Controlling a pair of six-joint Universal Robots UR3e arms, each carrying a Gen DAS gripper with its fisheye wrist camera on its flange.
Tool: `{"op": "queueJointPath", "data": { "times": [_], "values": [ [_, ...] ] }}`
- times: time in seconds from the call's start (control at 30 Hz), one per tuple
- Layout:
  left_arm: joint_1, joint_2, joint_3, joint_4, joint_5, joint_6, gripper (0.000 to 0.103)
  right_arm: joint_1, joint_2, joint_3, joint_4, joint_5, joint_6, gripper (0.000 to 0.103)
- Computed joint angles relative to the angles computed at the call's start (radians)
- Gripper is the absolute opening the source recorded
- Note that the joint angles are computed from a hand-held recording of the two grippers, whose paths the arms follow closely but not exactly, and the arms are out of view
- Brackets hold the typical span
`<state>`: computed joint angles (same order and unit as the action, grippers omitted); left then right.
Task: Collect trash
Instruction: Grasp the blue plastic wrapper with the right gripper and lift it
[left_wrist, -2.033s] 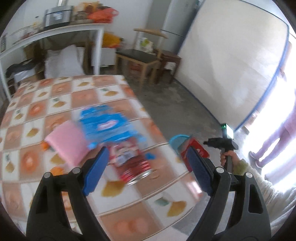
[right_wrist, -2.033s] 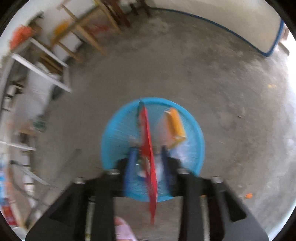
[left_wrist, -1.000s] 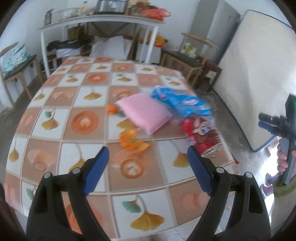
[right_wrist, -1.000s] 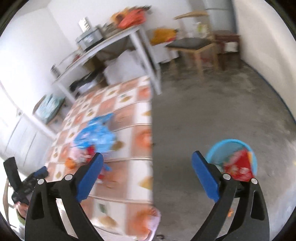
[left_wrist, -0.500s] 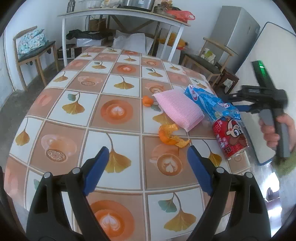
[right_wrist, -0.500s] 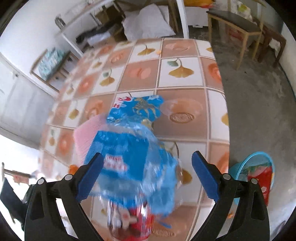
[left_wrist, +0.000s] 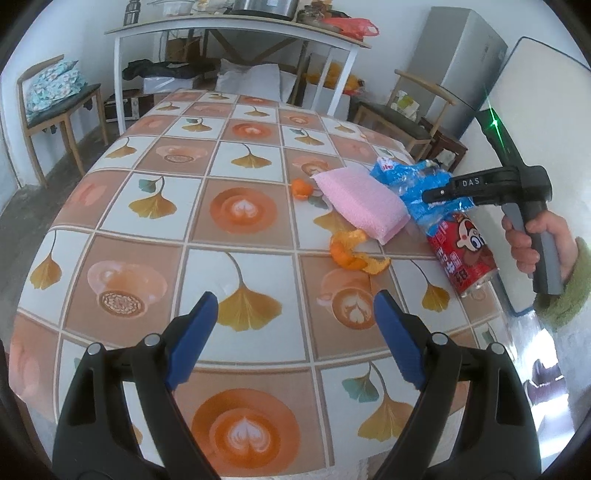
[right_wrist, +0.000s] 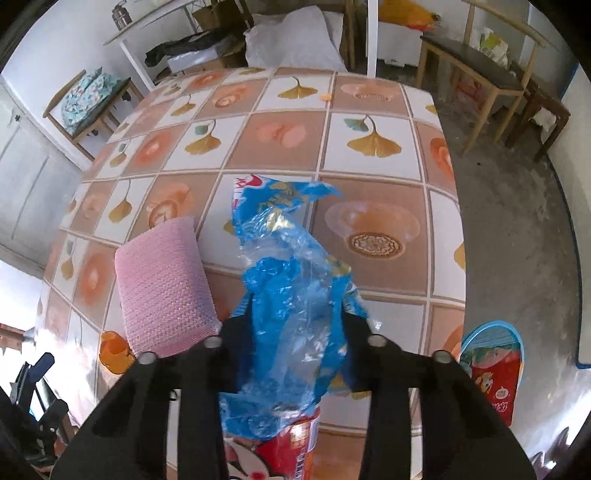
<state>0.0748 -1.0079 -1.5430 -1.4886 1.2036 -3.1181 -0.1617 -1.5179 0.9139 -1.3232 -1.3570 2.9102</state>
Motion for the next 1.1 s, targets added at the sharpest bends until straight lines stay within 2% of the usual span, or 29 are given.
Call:
{"op": "queueJointPath", "data": {
  "times": [0.13,0.33,0.4,0.5,0.57,0.6,0.63,0.7,0.8,0.9,1.1],
  "values": [
    [0.044,0.015,0.002,-0.034,-0.048,0.045,0.082,-0.011,-0.030,0.038,-0.038,0.016,0.004,0.012],
    [0.072,-0.017,0.038,-0.071,-0.112,0.072,0.082,-0.051,-0.073,0.083,-0.072,0.081,-0.008,0.009],
    [0.043,-0.058,0.055,-0.055,-0.105,0.062,0.082,-0.080,-0.083,0.109,-0.067,0.134,-0.029,0.009],
    [0.005,-0.110,0.069,-0.025,-0.092,0.040,0.082,-0.091,-0.085,0.146,-0.086,0.156,-0.034,0.011],
    [-0.027,-0.155,0.086,-0.003,-0.073,0.015,0.079,-0.092,-0.080,0.161,-0.096,0.156,-0.040,0.015],
    [-0.035,-0.167,0.091,0.003,-0.066,0.008,0.079,-0.095,-0.082,0.172,-0.102,0.158,-0.044,0.023],
    [-0.045,-0.181,0.096,0.012,-0.059,0.000,0.078,-0.099,-0.087,0.186,-0.113,0.158,-0.044,0.037],
    [-0.061,-0.203,0.106,0.026,-0.048,-0.014,0.077,-0.116,-0.112,0.220,-0.140,0.166,-0.053,0.050],
    [-0.081,-0.229,0.119,0.045,-0.037,-0.025,0.077,-0.170,-0.140,0.218,-0.088,0.220,-0.103,0.062],
    [-0.088,-0.240,0.122,0.054,-0.032,-0.030,0.077,-0.242,-0.188,0.222,-0.034,0.263,-0.148,0.068],
    [-0.089,-0.257,0.134,0.047,-0.035,-0.029,0.073,-0.472,-0.335,0.253,0.187,0.408,-0.311,0.071]
  ]
}}
